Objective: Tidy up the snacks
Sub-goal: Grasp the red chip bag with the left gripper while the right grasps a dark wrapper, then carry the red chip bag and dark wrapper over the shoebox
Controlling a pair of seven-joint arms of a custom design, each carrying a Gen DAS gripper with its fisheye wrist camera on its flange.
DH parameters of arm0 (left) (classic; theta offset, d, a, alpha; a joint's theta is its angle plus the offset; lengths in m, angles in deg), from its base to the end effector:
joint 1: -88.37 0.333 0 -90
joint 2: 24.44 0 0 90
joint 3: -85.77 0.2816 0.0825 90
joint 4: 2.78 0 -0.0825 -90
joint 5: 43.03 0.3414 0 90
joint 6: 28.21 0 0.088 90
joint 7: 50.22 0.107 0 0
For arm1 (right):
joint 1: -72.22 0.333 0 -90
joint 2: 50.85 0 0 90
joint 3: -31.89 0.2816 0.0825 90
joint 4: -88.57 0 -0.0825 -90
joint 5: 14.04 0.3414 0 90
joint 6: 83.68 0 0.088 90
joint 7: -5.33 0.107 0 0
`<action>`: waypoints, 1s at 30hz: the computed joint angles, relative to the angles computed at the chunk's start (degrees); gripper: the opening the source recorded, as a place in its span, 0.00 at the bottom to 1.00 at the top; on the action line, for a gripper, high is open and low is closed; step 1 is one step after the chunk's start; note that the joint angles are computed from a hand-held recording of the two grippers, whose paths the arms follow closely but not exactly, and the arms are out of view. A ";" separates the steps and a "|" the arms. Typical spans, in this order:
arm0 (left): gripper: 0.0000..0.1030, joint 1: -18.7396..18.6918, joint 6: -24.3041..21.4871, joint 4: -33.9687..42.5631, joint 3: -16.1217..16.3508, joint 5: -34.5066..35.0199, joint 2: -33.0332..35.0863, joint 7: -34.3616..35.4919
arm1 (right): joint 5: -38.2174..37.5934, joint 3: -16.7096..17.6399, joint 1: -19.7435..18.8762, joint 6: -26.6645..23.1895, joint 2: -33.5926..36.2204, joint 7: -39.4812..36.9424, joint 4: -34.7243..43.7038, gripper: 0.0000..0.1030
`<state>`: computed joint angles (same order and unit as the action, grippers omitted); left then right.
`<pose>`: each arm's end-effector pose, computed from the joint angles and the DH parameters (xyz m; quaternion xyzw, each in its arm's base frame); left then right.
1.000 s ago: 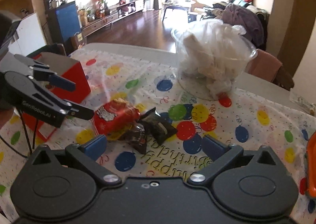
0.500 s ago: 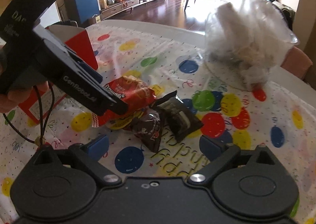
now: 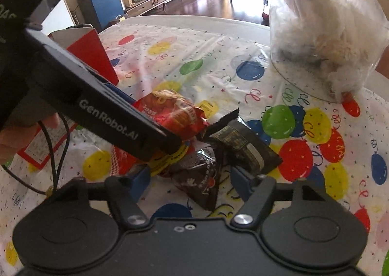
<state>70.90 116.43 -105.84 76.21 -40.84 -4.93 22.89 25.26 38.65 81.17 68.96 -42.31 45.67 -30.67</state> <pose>0.5611 -0.2763 0.3932 -0.6272 0.7542 -0.1833 0.0644 0.5489 0.1335 0.3903 -0.8408 0.4503 -0.0726 0.2915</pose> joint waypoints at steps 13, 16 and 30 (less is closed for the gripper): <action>0.68 -0.64 1.25 -2.36 0.32 1.73 -1.83 -1.81 | 0.94 0.52 0.49 2.77 -0.86 -0.87 -1.60 0.37; 0.68 -0.56 1.90 -4.03 0.24 1.99 -3.12 -2.66 | 1.28 0.29 0.85 3.41 -1.88 -0.61 -2.69 0.31; 0.67 0.86 4.40 -13.30 -1.52 1.63 -12.52 -5.87 | 1.03 -2.69 4.14 6.15 -9.95 2.73 -10.38 0.24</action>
<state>71.75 120.83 -119.13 74.69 -39.21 -17.45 17.01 26.29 35.96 85.31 75.11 -52.25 48.40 -41.04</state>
